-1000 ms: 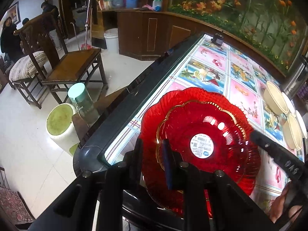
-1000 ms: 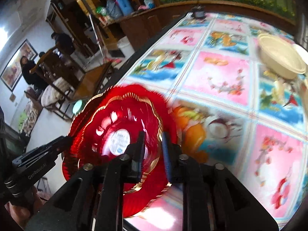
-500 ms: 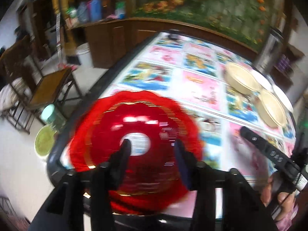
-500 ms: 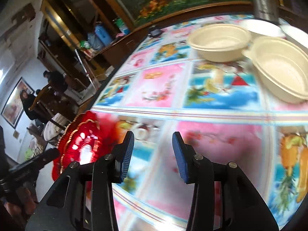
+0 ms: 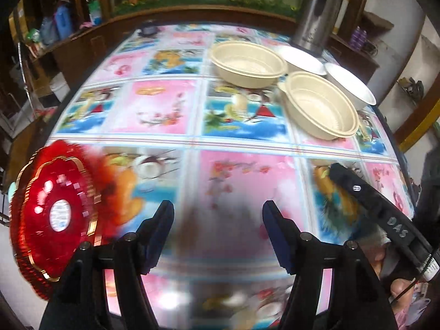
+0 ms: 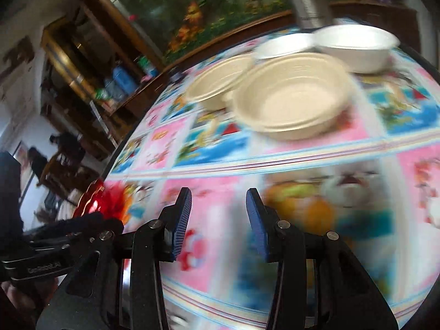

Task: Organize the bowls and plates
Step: 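Grasp the rim of the beige bowl with the right tool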

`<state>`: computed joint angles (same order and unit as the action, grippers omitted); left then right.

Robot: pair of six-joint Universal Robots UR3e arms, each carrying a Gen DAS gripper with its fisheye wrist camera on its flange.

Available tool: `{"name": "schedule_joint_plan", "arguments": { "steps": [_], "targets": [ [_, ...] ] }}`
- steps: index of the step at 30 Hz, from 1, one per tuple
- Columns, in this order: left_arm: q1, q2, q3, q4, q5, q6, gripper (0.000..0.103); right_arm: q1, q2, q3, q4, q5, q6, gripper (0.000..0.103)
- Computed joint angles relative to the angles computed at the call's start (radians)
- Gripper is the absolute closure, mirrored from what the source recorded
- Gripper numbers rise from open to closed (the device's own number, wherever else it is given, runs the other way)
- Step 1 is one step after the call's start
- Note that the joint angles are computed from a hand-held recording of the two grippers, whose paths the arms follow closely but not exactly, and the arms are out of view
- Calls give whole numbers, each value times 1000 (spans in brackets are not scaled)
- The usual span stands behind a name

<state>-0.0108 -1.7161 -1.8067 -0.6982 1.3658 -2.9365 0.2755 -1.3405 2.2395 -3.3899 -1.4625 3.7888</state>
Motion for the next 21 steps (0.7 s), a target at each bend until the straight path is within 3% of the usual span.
{"name": "schedule_joint_plan", "arguments": {
  "steps": [5,10,16,21],
  "targets": [
    [-76,-144,215,-97,17,-71,36,-166,-164,135,36,49,-60,62],
    [-131,-275,473,-204,46,-147,36,-360,-300,111,202,179,-115,62],
    [-155,-476,868,-414,31,-240,31,-437,-183,-167,512,225,-188,62],
    [-181,-625,1109,-530,76,-298,30,-492,-59,-148,392,339,-135,62]
  ]
}}
